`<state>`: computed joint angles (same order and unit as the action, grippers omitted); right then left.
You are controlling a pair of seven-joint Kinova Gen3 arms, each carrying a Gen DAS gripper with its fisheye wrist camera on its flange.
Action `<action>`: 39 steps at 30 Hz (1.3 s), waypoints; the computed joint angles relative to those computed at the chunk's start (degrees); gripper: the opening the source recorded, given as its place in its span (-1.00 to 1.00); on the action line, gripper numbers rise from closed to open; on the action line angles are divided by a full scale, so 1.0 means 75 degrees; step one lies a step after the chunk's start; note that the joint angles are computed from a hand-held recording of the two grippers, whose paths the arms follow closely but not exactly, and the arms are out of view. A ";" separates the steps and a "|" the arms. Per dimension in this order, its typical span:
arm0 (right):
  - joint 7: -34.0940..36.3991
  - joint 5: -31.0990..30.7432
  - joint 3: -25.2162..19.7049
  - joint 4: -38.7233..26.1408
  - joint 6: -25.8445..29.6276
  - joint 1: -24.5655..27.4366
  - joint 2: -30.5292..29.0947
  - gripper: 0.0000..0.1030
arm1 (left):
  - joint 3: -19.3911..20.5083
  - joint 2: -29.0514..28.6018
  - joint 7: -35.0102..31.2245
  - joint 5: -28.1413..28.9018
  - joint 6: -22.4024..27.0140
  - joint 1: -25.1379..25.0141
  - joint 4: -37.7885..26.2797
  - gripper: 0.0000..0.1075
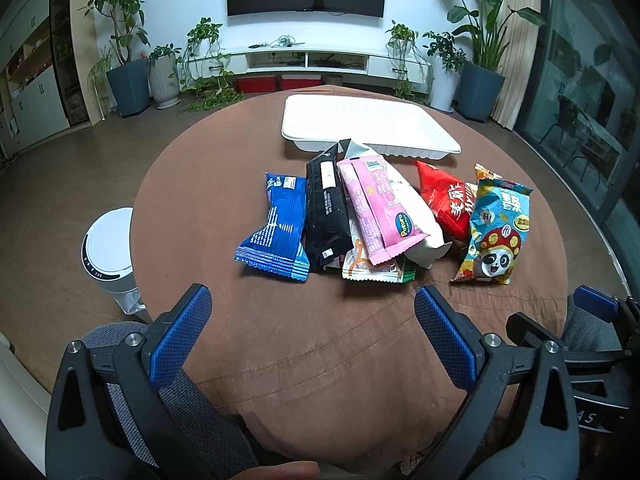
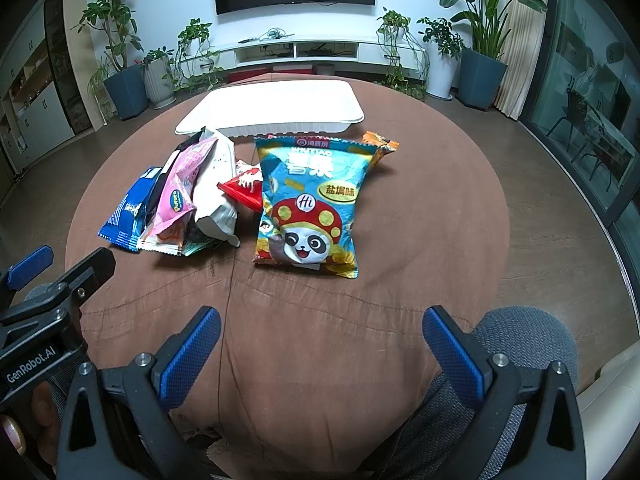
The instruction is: Organize snacks
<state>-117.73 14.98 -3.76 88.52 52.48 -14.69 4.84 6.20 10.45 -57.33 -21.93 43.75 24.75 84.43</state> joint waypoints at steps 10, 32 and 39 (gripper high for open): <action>0.0003 -0.0001 -0.0004 -0.0012 0.0017 -0.0004 0.0005 1.00 | 0.0008 0.0003 -0.0011 0.0011 0.0028 -0.0002 -0.0012 0.91; -0.0029 0.0013 -0.0005 -0.0024 0.0024 -0.0031 0.0029 1.00 | -0.0004 -0.0071 0.0059 -0.0020 -0.0107 0.0008 0.0232 0.91; -0.0019 0.0009 0.0001 -0.0049 0.0037 -0.0031 0.0045 1.00 | 0.0030 -0.0060 0.0055 -0.0019 -0.0088 -0.0017 0.0214 0.91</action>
